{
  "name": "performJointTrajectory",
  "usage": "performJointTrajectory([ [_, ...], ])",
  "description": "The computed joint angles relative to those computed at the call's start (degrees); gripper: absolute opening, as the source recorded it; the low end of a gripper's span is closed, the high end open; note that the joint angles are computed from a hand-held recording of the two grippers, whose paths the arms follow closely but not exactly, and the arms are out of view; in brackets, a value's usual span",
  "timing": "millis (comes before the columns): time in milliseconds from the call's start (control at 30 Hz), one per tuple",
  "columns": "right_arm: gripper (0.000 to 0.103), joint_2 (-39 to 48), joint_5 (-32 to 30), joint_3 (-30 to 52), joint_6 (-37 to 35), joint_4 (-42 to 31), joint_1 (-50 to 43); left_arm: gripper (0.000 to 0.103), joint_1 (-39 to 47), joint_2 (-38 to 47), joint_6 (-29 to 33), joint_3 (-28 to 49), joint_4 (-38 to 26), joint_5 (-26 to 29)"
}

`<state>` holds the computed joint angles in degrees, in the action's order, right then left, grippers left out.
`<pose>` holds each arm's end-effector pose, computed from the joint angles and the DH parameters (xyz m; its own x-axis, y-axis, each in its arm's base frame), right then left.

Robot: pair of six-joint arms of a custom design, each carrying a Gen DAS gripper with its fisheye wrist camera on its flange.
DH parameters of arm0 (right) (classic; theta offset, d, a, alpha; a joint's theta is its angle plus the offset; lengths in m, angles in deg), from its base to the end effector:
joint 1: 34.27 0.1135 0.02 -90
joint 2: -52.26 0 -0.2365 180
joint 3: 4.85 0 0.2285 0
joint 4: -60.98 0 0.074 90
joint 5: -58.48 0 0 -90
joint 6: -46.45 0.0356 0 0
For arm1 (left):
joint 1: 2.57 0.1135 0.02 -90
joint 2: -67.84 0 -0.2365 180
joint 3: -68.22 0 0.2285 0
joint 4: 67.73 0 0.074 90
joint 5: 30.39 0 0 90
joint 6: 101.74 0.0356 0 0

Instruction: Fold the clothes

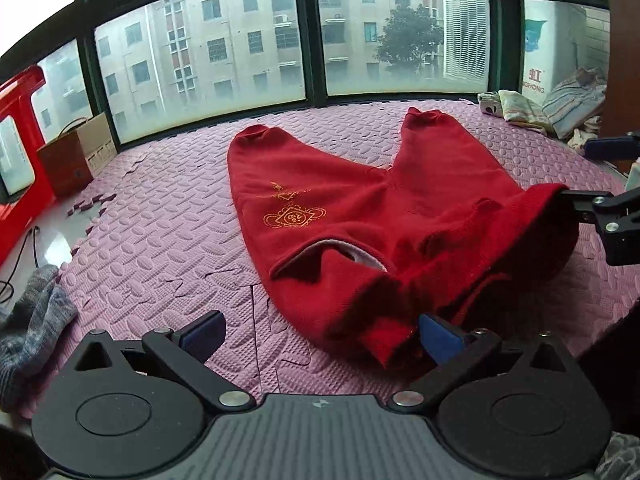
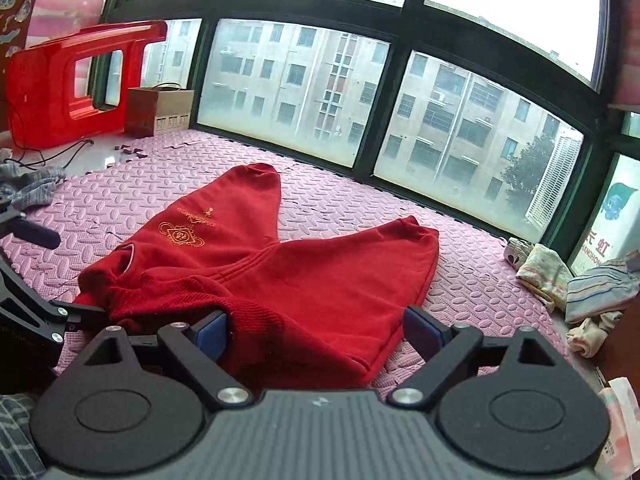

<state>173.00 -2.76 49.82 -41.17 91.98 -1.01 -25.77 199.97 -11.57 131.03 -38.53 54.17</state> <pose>0.2767 0.1610 0.0475 -0.4863 -0.2754 -0.8292 -0.1314 0.9613 -0.2422 0.3166 -0.1320 0.0046 -0.5913 0.2567 -0.7645 0.3273 0.9428 0.0634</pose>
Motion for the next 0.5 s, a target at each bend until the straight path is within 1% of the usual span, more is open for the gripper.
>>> performJointTrajectory([
  [33, 0.091, -0.1, 0.0, 0.4, 0.4, -0.7, -0.2, 0.103, -0.1, 0.0, 0.4, -0.3, 0.3, 0.2],
  [67, 0.093, 0.1, -0.1, 0.8, 0.8, -1.4, -0.3, 0.103, -0.5, 0.1, 1.3, -0.8, 1.0, -0.6],
  [167, 0.093, 1.0, -0.7, 2.0, 1.9, -3.1, -0.2, 0.103, -2.3, 0.8, 5.2, -1.8, 3.2, -2.7],
  [267, 0.093, 1.8, -1.6, 2.6, 1.4, -4.0, 0.2, 0.103, -3.1, 1.8, 6.6, -1.7, 4.1, -3.4],
  [333, 0.093, 1.8, -2.7, 2.1, 1.3, -3.7, 0.6, 0.103, -2.8, 2.0, 5.4, -1.1, 3.4, -3.9],
  [467, 0.093, 3.4, -3.2, 3.4, 1.3, -4.5, 1.6, 0.103, -0.4, 0.7, -0.5, 0.0, 0.5, -1.0],
  [500, 0.093, 4.2, -3.2, 3.9, 1.3, -4.6, 1.8, 0.103, -0.1, 0.7, -1.7, 0.3, 0.3, -1.1],
])
